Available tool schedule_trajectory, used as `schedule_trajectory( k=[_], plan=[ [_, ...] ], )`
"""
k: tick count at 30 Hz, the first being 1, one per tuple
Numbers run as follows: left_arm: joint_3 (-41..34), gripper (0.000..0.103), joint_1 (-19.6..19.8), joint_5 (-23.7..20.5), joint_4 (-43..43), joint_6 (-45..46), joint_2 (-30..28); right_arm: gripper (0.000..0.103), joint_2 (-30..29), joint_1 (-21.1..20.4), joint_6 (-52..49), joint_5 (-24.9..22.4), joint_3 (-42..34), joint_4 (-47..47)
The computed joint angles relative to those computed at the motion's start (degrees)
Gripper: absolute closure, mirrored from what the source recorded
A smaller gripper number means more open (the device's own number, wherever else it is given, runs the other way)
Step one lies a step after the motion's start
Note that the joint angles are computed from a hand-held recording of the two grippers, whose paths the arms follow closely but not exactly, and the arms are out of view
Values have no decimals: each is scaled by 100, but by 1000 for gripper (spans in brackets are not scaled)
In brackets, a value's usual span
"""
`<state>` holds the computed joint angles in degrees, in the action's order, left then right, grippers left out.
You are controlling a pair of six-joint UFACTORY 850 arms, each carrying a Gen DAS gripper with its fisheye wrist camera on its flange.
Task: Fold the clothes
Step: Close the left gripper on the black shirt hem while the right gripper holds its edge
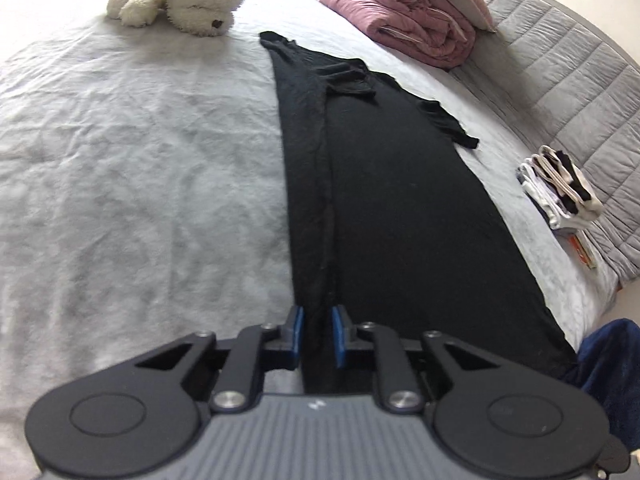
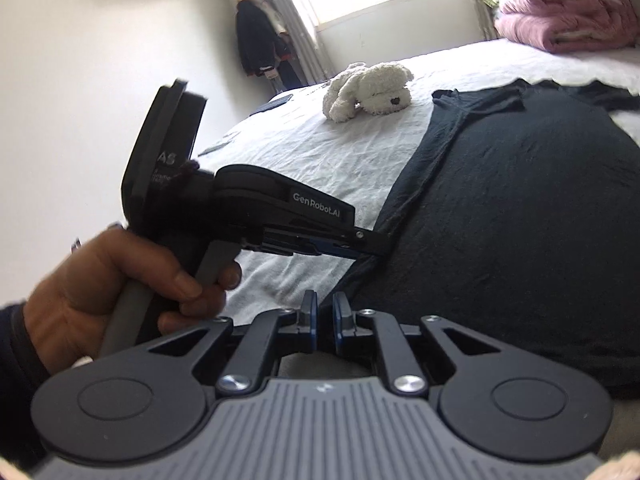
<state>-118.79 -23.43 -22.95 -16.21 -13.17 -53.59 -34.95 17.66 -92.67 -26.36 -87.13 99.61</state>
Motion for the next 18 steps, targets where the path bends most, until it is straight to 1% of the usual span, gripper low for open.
schedule_trajectory(
  k=[1, 3, 5, 7, 9, 11, 13, 14, 16, 18],
  plan=[
    [69, 87, 16, 31, -16, 2, 43, 88, 9, 20, -109, 12, 16, -19],
    [174, 87, 65, 58, -324, 301, 100, 88, 27, 59, -322, 37, 46, -61],
    [164, 87, 117, -29, -873, 797, 71, 88, 14, 129, -505, 173, 39, -90],
    [135, 84, 149, -95, -1262, 1135, 49, 87, -10, 210, -679, 346, 20, -113],
    [169, 72, 145, -5, -1422, 1350, 76, 84, -36, 291, -853, 520, -2, -135],
    [106, 68, 107, 15, -1172, 1222, 46, 83, -72, 337, -832, 661, -48, -178],
    [0, 68, 64, -47, -830, 982, -11, 80, -112, 372, -733, 792, -105, -246],
    [-23, 70, 45, -66, -682, 918, -24, 76, -132, 389, -677, 857, -134, -285],
    [-75, 71, 9, -109, -389, 793, -51, 75, -182, 422, -492, 989, -206, -425],
    [-97, 85, -25, -129, 27, 491, -55, 75, -246, 429, -276, 1004, -294, -566]
  ],
)
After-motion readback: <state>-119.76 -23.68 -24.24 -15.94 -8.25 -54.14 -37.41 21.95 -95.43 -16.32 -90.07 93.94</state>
